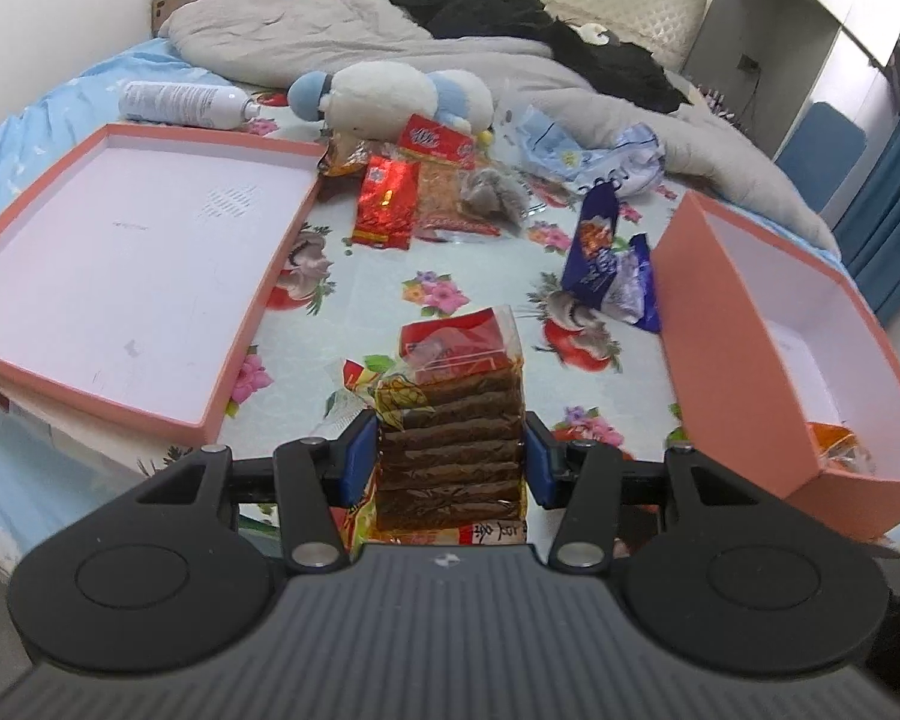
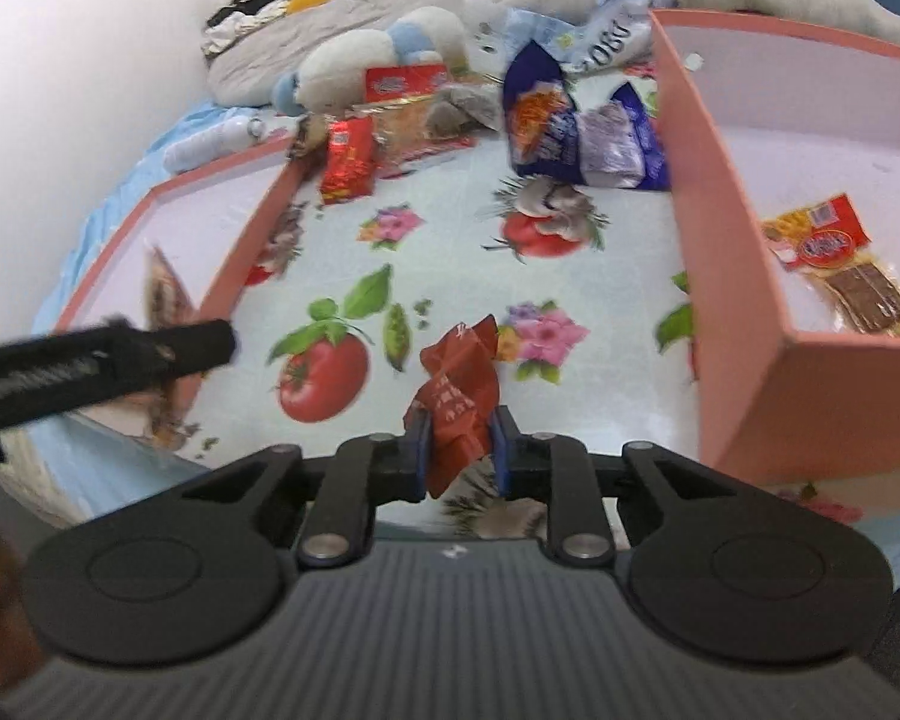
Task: Organize snacks
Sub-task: 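Grasp a brown sausage pack with the left tool while the right tool grasps red candy, then carry both snacks over the box and open both tools to release them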
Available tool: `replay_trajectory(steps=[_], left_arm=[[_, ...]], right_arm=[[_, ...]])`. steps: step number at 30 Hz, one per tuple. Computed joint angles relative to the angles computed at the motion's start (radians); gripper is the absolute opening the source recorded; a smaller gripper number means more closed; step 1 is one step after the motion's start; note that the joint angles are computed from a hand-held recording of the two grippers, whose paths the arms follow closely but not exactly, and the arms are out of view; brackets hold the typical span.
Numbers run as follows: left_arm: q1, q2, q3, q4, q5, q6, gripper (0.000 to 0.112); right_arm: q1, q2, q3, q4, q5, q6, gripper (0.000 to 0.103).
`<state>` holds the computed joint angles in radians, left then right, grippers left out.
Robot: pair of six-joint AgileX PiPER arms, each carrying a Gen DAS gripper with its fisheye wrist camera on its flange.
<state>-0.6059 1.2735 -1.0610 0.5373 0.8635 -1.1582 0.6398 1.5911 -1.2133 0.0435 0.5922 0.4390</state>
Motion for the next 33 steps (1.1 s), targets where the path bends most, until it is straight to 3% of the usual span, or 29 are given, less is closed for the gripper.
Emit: replay_trajectory(steps=[9, 20, 28, 33], left_arm=[[-0.079, 0.008, -0.104, -0.009, 0.084, -0.015, 0.055], [-0.193, 0.093, -0.378, 0.026, 0.189, 0.041, 0.055], [-0.26, 0.19, -0.54, -0.01, 0.185, 0.078, 0.055], [-0.285, 0.301, -0.668, -0.052, 0.172, 0.14, 0.055]], right_arm=[[-0.035, -0.105, 0.02, -0.008, 0.017, 0.003, 0.022], [-0.094, -0.3, 0.003, -0.082, 0.102, 0.04, 0.022], [-0.152, -0.441, 0.035, -0.169, 0.141, 0.08, 0.022], [-0.258, -0.494, 0.055, -0.116, 0.143, 0.007, 0.022]])
